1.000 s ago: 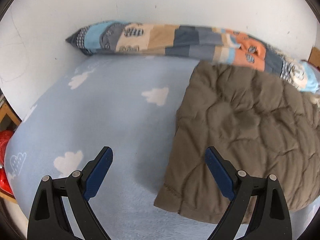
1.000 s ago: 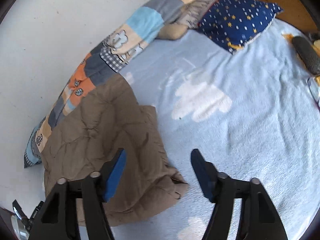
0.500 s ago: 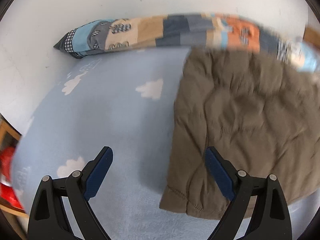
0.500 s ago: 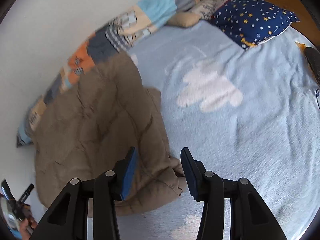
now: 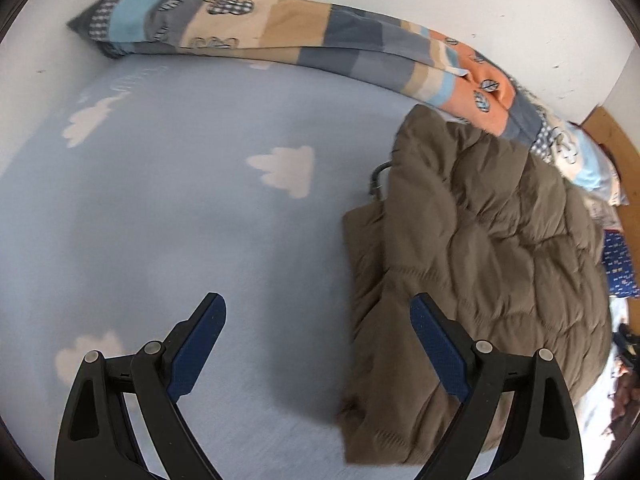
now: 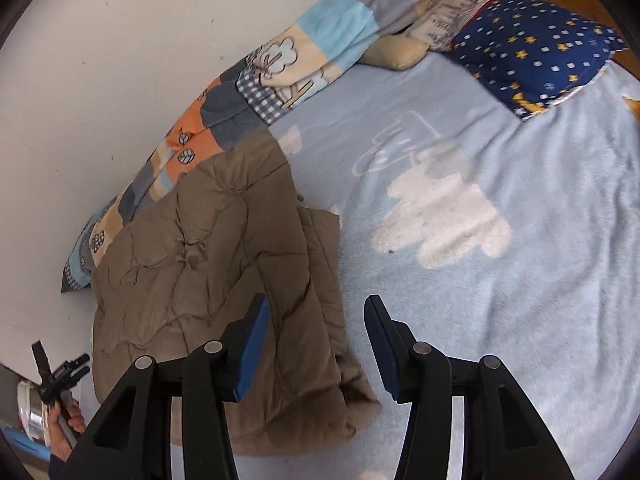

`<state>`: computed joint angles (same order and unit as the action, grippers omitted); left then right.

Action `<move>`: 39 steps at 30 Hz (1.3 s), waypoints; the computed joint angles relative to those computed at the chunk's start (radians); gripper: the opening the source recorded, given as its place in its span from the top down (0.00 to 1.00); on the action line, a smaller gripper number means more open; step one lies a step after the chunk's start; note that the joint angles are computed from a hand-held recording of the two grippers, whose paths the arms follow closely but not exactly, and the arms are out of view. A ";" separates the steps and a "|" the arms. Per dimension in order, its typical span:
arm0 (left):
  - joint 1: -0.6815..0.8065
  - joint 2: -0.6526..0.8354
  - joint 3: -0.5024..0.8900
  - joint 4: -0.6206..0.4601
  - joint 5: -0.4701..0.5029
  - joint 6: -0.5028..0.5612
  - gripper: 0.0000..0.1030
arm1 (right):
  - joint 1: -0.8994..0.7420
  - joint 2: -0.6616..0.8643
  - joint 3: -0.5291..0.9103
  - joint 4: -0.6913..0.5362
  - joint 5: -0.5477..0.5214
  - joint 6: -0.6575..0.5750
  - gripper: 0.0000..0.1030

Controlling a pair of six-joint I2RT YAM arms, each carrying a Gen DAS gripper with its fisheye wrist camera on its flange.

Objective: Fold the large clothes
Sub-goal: 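Move both open tools to the side edge of the folded brown jacket, then close both tools on the edge of the jacket bundle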

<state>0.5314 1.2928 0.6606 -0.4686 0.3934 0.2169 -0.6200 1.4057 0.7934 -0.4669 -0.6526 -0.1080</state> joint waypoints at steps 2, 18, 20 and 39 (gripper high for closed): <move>-0.027 0.044 0.018 0.009 0.012 -0.002 0.10 | 0.024 0.055 0.008 0.021 -0.013 -0.004 0.47; -0.169 0.355 0.153 0.056 -0.018 -0.001 0.13 | 0.035 0.325 0.098 0.080 -0.099 -0.048 0.23; -0.177 0.404 0.211 0.001 -0.005 0.020 0.13 | 0.037 0.378 0.151 0.026 -0.135 -0.088 0.22; -0.257 0.735 0.568 -0.275 0.133 0.269 0.11 | 0.281 0.722 0.586 -0.309 -0.137 -0.488 0.14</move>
